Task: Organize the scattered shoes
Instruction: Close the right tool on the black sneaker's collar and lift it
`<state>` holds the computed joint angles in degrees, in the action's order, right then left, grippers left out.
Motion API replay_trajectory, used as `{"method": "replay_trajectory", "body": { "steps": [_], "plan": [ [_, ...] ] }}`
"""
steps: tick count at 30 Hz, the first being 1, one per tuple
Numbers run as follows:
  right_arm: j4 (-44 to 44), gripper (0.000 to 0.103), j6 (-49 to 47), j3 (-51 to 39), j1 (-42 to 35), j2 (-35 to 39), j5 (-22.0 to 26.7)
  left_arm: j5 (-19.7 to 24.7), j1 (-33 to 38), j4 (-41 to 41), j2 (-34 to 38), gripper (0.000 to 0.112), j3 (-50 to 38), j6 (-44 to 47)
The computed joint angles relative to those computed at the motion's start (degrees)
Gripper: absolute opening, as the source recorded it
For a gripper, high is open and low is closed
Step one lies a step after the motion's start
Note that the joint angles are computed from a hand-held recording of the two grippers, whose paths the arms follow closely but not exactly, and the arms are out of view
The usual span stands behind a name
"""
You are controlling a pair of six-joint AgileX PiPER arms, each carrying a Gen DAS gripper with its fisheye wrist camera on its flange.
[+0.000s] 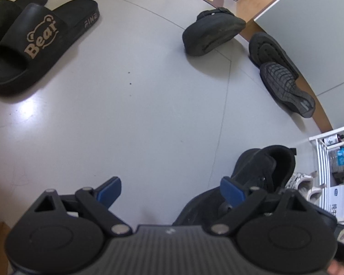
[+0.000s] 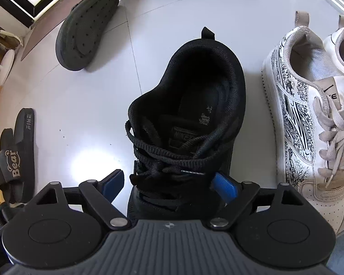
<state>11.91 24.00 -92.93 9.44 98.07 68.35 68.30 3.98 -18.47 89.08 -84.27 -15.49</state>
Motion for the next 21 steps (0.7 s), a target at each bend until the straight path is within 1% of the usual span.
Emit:
{"method": "replay_trajectory", "body": {
  "steps": [4,8,9,11,14,16,18,21],
  "plan": [
    [-1.66,0.089,-0.75,1.77,0.08,-0.69,-0.78,-0.01,0.16,-0.11,-0.24,0.095,0.45,0.25],
    [0.36,0.089,-4.82,4.53,-1.83,-1.68,-2.94,-0.12,0.37,-0.51,-0.52,0.095,1.30,0.68],
    [0.81,0.088,-5.95,5.04,-2.30,-1.79,-3.56,-0.17,0.65,-0.81,-0.68,0.095,1.57,0.73],
    [-0.11,0.083,-7.29,5.84,-2.32,-2.42,-4.55,-0.30,1.19,-1.39,-0.99,0.095,2.07,0.73],
    [-1.63,0.081,-10.55,6.27,-2.32,-2.89,-5.17,-0.19,1.43,-1.40,-1.13,0.095,2.16,0.89],
    [-1.86,0.080,-13.67,5.97,-2.77,-2.75,-4.89,-0.04,1.41,-1.36,-1.07,0.095,1.97,1.08],
    [-1.06,0.079,-18.12,4.46,-4.01,-1.79,-3.22,-0.23,1.43,-1.35,-1.02,0.095,1.96,0.91],
    [-0.44,0.078,-21.47,1.60,-5.22,-0.14,-0.03,-0.62,1.33,-1.74,-1.13,0.095,2.30,0.75]
  ]
}}
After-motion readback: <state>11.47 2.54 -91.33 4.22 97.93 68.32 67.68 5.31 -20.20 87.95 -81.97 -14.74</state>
